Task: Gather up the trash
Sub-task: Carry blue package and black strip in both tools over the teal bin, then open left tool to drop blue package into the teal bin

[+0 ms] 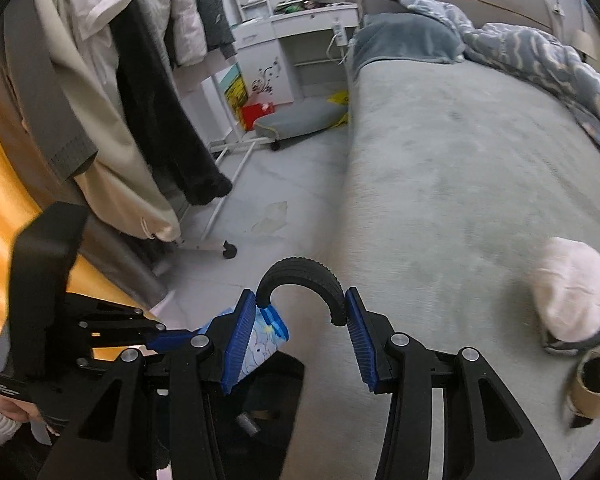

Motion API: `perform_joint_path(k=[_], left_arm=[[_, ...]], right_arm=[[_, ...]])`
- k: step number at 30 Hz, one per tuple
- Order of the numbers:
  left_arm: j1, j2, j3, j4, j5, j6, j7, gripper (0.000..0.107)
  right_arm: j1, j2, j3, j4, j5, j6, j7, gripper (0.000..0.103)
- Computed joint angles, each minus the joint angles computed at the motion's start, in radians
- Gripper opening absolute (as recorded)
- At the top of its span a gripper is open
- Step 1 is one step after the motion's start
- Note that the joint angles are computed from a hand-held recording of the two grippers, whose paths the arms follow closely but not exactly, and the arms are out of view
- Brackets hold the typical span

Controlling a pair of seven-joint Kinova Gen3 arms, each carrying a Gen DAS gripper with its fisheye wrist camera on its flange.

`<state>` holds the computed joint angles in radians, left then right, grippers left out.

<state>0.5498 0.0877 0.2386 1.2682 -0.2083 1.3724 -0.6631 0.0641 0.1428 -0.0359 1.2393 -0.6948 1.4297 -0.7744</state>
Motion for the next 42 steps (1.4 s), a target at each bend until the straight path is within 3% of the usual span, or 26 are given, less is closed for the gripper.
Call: perform_joint_path(k=[7,16,21,25,28,42], left_arm=[[-0.049,-0.041,-0.010,0.124,0.084,-0.006,-0.031,0.015],[-0.148,-0.107,-0.032,0.296,0.265,-0.066,-0.121,0.015],[-0.172,-0.108,-0.029,0.351,0.320,-0.067,-0.172,0.021],[-0.176,-0.121,-0.025,0.364,0.317,-0.064,-0.185,0.045],[-0.185,-0.148,-0.025,0.373,0.305,-0.070,-0.178,0.056],[-0.231,-0.234,0.004,0.348,0.197,-0.033,-0.084,0.063]], right_arm=[[-0.055,0.005,-0.024,0.017,0.045,-0.024,-0.028,0.047],[-0.129,0.007,-0.052,0.056,0.099,-0.040,-0.059,0.047],[-0.171,0.019,-0.065,0.070,0.145,-0.039,-0.071,0.047],[-0.202,0.028,-0.073,0.080,0.194,-0.041,-0.081,0.047],[-0.222,0.033,-0.078,0.089,0.228,-0.043,-0.089,0.047],[-0.305,0.058,-0.099,0.137,0.359,-0.051,-0.140,0.047]])
